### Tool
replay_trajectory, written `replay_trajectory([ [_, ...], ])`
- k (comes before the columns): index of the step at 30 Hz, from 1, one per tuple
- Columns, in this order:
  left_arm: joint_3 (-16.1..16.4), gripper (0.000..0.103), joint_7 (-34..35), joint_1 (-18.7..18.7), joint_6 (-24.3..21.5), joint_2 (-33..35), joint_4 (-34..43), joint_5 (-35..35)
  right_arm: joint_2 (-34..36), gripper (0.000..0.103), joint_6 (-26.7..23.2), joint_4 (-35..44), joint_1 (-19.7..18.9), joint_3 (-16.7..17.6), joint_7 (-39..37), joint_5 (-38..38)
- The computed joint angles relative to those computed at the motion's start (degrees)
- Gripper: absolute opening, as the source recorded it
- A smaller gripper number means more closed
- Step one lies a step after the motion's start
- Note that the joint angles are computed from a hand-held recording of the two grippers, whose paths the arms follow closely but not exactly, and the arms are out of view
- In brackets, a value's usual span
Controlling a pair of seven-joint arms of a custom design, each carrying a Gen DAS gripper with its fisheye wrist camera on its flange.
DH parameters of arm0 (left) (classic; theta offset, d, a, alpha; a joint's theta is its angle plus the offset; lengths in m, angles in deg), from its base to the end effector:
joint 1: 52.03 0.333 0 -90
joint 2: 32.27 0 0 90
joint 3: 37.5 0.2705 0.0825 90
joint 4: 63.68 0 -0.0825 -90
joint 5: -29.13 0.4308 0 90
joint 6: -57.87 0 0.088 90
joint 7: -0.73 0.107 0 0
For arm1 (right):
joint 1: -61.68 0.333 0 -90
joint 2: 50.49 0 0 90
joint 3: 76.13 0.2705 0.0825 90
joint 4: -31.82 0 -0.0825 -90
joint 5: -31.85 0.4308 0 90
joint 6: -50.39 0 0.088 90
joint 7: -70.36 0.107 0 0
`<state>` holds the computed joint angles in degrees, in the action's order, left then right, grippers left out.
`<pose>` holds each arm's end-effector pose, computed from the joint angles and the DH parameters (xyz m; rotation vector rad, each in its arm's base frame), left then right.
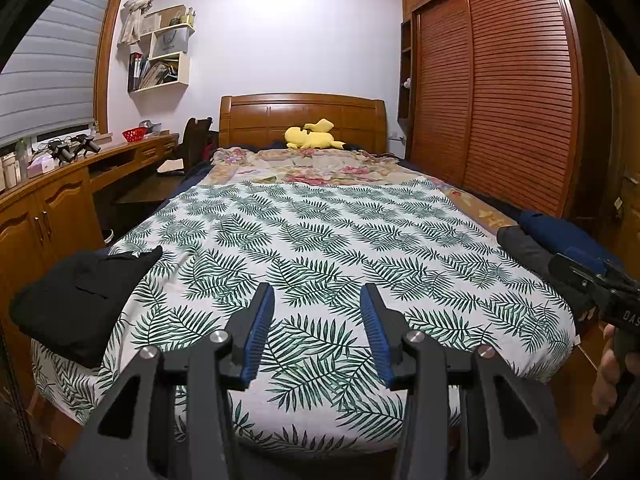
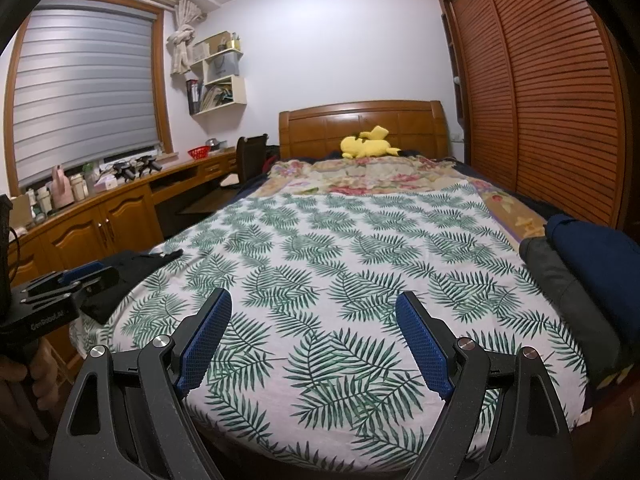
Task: Fold large clothes
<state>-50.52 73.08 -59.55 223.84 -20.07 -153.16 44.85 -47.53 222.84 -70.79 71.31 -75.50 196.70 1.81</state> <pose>0.6642 -0.2483 0.6085 -1.3795 1.7574 -1.1728 0.6467 0.1541 0.5922 -1.4770 1.4469 -0.8839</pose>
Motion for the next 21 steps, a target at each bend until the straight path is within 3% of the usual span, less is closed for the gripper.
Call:
replay_trajectory([
  [21,0.23,0.045,-1.47,-0.40,0.82,-0.65,-0.79,1.48,0.20,0.086,0.02,0.15,0.00,-0.10,0.70,-0.61],
])
